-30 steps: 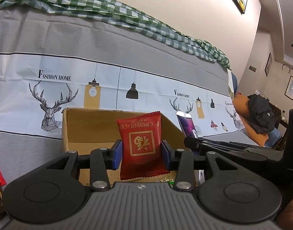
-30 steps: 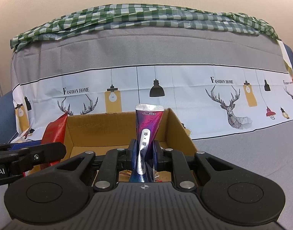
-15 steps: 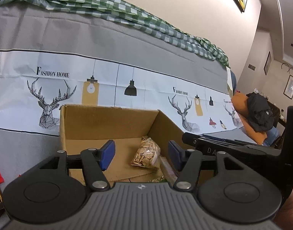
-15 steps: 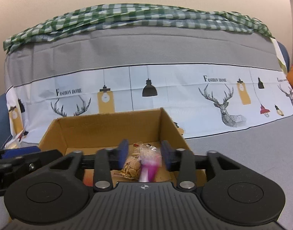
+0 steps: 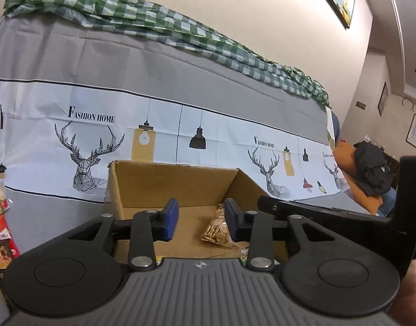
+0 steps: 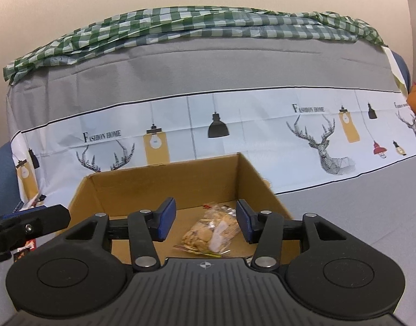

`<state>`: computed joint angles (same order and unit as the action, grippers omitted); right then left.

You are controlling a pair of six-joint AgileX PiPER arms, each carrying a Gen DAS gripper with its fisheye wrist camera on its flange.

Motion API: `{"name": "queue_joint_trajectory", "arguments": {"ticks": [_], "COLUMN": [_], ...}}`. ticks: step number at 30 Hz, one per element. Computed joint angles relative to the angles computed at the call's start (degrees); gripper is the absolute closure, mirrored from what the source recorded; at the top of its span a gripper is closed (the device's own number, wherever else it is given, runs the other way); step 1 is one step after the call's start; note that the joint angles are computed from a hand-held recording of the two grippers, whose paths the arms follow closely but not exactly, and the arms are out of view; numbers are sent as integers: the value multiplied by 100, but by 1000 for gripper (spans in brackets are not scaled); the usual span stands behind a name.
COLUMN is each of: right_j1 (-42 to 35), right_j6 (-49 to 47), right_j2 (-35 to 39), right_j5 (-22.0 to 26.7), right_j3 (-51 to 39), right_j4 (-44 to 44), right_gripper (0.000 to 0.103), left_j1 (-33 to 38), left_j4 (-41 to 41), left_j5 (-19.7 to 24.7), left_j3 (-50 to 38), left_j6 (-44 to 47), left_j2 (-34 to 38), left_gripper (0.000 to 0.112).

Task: Organize snacks
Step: 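Open both grippers to drop the red packet and pouch into the box, then move both tools back down toward the snack pile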

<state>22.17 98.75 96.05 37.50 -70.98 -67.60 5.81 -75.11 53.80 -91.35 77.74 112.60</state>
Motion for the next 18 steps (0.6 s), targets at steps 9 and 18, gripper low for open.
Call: {"name": "queue_joint_trajectory", "arguments": {"ticks": [9, 18], "right_j1": [603, 1092], "right_j6": [621, 1252], "right_j2": [254, 452], "right_j5": [82, -188], "right_j3": [-313, -587], "right_j4": [-481, -1074], "right_gripper": [58, 78], "left_j1": [572, 1321], "left_j4": [1161, 1609], "left_j5": [1029, 932], "left_j3": [-848, -2472], "left_j6": [-709, -1878], "left_j2": [131, 1275], "left_gripper": [102, 102]}}
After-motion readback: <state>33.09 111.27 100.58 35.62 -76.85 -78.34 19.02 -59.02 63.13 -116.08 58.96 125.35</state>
